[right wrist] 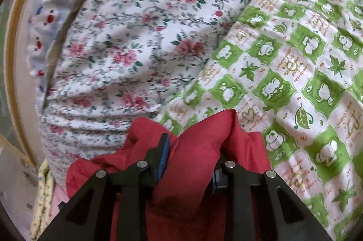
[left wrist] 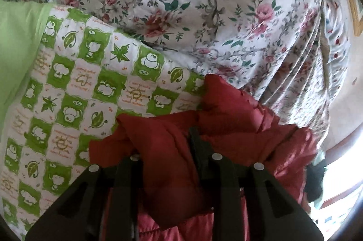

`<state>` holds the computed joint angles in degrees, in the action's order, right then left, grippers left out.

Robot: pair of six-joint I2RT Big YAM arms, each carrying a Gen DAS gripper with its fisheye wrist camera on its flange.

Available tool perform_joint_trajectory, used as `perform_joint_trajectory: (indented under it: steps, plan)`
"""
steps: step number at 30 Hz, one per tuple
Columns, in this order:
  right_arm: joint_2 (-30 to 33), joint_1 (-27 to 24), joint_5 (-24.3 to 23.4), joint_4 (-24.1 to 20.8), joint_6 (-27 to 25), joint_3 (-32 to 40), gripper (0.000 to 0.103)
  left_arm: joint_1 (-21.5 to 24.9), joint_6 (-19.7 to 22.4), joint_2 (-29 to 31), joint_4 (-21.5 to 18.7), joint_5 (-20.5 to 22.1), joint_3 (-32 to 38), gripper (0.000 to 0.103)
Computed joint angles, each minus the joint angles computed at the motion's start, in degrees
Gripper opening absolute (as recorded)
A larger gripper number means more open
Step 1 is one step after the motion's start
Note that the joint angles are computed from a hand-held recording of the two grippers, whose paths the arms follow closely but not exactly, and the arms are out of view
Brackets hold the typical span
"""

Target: Fold large clothes

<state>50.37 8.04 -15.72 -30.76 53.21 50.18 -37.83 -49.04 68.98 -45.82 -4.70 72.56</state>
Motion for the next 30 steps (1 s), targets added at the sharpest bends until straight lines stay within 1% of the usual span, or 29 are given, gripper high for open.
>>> perform_joint_trajectory:
  steps: [1,6,9,11,12,14,16,18,20,22,23,25,26,29,30]
  plan:
    - [0.4,0.1,0.5,0.4,0.2,-0.2,0.029,0.0,0.5,-0.5,0.1,0.3,-0.1,0.026]
    - [1.9,0.8,2.3,2.1,0.6,-0.5,0.029,-0.8,2.5,-5.2,-0.4,-0.1,-1.3,0.039]
    - [2.7,1.5,3.9,2.0,0.0,0.1,0.029,-2.3,3.9,-9.4,-1.2,-3.5,-2.0,0.042]
    - [3.5,1.7,4.7,2.0,-0.2,0.6,0.029,-5.0,5.6,-11.5,-2.3,-6.6,-1.9,0.042]
    - [3.9,2.0,5.2,2.0,-0.3,0.9,0.029,-6.1,6.4,-11.7,-2.9,-7.2,-1.4,0.042]
    - [4.8,2.5,6.2,1.9,-0.6,1.5,0.029,-9.5,8.9,-11.5,-2.9,-7.8,-0.8,0.042]
    - [5.7,3.2,7.5,1.7,-0.7,2.2,0.029,-12.7,10.7,-9.3,-3.6,-8.7,0.8,0.042]
    - [6.1,3.5,8.1,1.2,-0.9,2.7,0.029,-16.1,12.8,-5.5,-4.1,-9.4,2.8,0.042]
    - [6.3,3.7,8.6,0.5,-1.5,3.2,0.030,-18.6,13.6,-1.1,-7.0,-11.4,5.8,0.042]
    - [6.4,3.8,8.4,-0.5,-2.4,3.8,0.031,-20.0,13.5,3.6,-9.5,-13.0,8.4,0.042]
    - [6.4,3.8,8.4,-1.5,-3.2,4.5,0.031,-20.6,13.9,5.7,-10.8,-15.5,9.5,0.042]
    - [6.2,3.8,8.2,-3.9,-5.7,5.9,0.033,-21.4,13.1,8.8,-14.1,-20.6,11.2,0.042]
    - [5.7,3.8,8.1,-4.9,-6.9,6.6,0.034,-20.9,12.9,10.1,-14.5,-22.0,11.4,0.042]
    - [3.3,3.6,6.7,-6.7,-9.4,7.9,0.040,-18.9,11.8,10.7,-13.3,-20.9,10.7,0.042]
    - [1.3,3.7,6.1,-6.8,-10.3,7.9,0.044,-18.4,11.5,10.7,-13.0,-20.3,10.5,0.042]
